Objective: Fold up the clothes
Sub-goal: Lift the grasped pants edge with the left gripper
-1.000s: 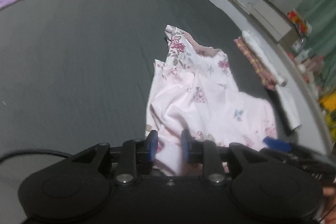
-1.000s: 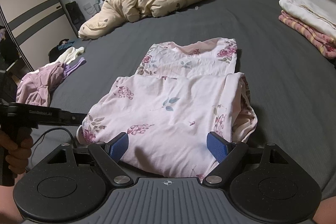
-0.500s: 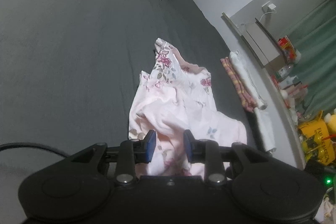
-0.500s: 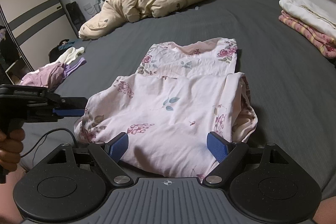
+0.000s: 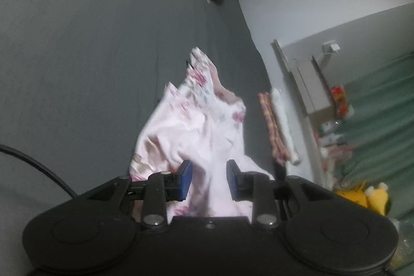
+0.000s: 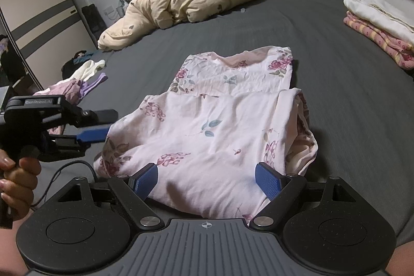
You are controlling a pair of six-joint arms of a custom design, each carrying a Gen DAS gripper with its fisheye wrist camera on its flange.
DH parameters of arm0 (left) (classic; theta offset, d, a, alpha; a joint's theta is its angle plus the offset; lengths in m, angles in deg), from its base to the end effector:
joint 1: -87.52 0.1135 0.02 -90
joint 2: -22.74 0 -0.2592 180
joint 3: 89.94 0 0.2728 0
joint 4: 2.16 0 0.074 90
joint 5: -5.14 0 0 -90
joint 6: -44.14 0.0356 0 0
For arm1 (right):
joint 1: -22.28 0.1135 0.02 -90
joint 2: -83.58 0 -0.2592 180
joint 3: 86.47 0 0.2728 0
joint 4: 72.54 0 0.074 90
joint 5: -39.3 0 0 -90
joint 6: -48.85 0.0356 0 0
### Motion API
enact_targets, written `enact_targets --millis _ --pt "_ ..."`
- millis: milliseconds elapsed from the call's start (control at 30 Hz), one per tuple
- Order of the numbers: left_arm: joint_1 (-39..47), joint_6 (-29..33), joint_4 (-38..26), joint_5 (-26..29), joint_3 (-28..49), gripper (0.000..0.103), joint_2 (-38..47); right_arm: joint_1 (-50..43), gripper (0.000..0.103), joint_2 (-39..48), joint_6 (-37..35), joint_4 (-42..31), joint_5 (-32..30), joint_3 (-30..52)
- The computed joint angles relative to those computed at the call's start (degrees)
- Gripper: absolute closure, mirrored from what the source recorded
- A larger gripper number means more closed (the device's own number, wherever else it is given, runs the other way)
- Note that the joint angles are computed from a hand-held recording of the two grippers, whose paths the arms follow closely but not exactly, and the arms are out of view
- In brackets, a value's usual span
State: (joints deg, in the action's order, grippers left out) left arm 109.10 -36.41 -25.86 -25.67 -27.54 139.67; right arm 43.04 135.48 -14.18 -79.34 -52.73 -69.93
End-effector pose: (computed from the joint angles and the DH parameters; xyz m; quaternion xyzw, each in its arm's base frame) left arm 0.3037 0.0872 0.0321 -0.0410 0.8655 -0.4495 0.2173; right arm 0.1527 0.0592 0.0861 0.0423 0.9130 0.1788 0.3642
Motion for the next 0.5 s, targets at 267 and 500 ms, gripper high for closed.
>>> enact_targets --millis 267,500 --pt "0.49 4.46 -6.04 -4.55 3.06 0.075 2.15 3.68 0.019 -4.3 2.12 -4.38 3.1 0.03" --pt "-2.23 -1.56 -0.74 -3.69 1.27 0.076 2.14 3.71 0.018 -4.35 2.31 -4.28 3.05 -0.06"
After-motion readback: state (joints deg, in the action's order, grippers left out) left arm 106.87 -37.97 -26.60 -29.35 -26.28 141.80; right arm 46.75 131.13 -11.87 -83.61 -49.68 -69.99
